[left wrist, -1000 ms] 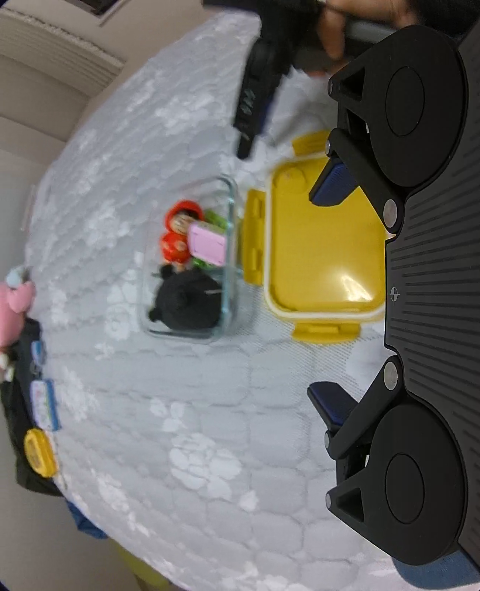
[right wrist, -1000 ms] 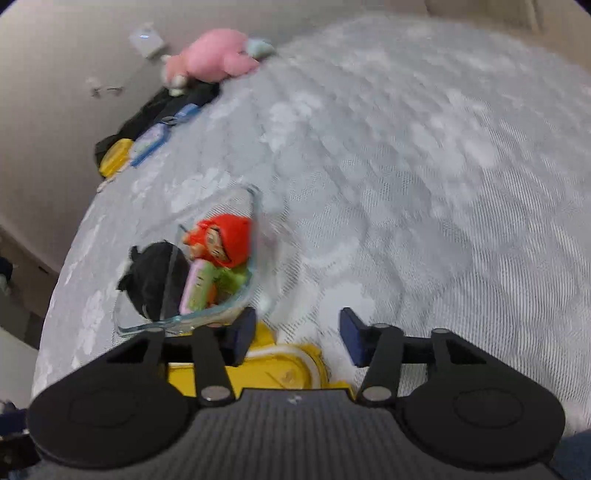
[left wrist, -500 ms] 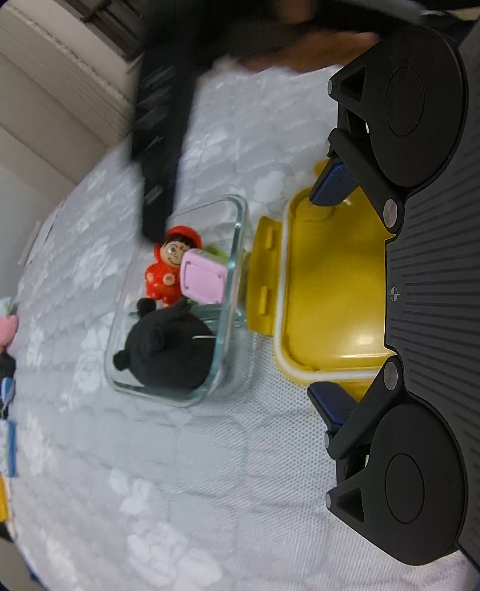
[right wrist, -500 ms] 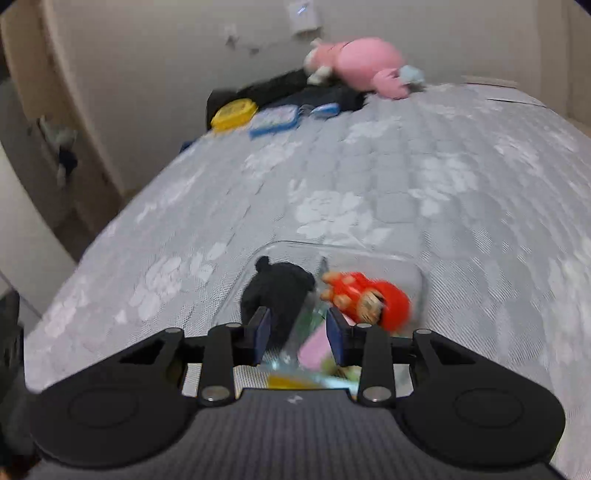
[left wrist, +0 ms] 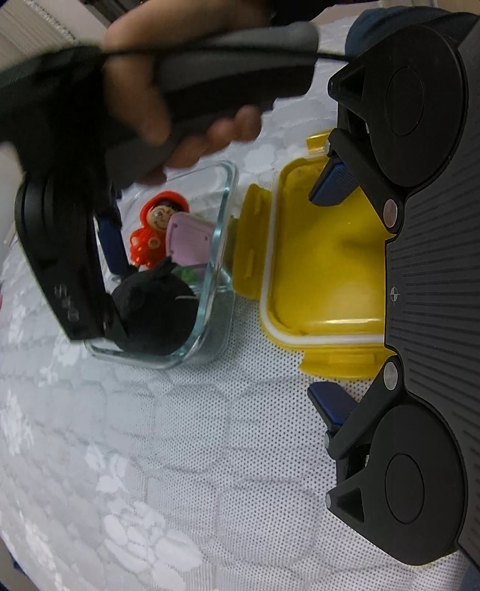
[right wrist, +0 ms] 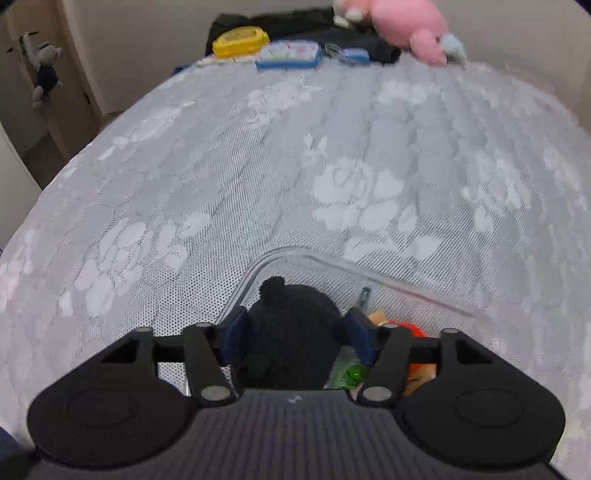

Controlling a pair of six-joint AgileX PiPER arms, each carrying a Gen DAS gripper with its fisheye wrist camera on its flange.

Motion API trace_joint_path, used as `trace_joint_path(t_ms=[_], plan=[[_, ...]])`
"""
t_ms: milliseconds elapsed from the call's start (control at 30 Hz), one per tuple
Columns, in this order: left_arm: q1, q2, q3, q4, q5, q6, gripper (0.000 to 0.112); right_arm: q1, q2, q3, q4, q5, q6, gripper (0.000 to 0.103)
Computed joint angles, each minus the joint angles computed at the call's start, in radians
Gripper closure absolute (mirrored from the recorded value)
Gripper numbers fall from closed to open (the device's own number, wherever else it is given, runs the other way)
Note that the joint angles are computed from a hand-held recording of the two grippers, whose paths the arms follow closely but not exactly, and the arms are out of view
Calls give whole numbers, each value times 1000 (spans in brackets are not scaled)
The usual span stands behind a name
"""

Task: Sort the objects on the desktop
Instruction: 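Move the right gripper back over the glass container, then press the black plush cat down into the container with the right gripper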

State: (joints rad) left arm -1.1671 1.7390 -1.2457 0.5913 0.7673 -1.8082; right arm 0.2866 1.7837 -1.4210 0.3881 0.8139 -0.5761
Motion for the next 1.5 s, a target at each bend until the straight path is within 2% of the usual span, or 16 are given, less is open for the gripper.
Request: trace_joint_path(t_ms=[100,200,267,333,367,433,500,567,700,933,1033,1200,1233,1267,1333,1500], plan=[[4,3,-1,-22,-4,18,9,21,3,13,-23,-40,5,47],[6,5,-1,-22,-9,25,9,38,-24,45,-26,-89,5,65],[5,6,-2,-16,-9,21,9,47,-48,77,-18,-149,28,103],[7,10,-2,-20,-9,19,9,64,-76,121,-43,-241,55,102],[9,9,0,-23,-10,21,9,58,-71,120,-20,-239,37,101],[11,5,6,-26,-12,23,9,44,-50,88,-12,-187,58,99],[11,3,9,-24,-14,21,9,15,-56,78,27,-148,39,88],[12,5,8,-22,-16,24,9,-21,-61,52,71,-74,17,69],[12,17,-13,-35,3,54,9,-55,-48,-10,90,59,-3,58],[6,9,-11,-61,16,67,9,26,8,-12,-25,-21,77,48],[5,3,-12,-69,19,75,9,56,5,25,-68,-83,73,51],[-6,-7,-15,-71,33,78,9,46,-38,87,-2,-157,11,68],[-9,-11,-15,-70,38,73,9,42,-47,97,20,-175,1,80],[-13,-13,-17,-71,45,71,9,44,-59,113,32,-205,-2,102],[-18,-16,-22,-78,57,76,9,58,-80,144,17,-270,17,102],[-28,-30,-29,-98,60,106,9,26,-58,126,79,-208,0,98]])
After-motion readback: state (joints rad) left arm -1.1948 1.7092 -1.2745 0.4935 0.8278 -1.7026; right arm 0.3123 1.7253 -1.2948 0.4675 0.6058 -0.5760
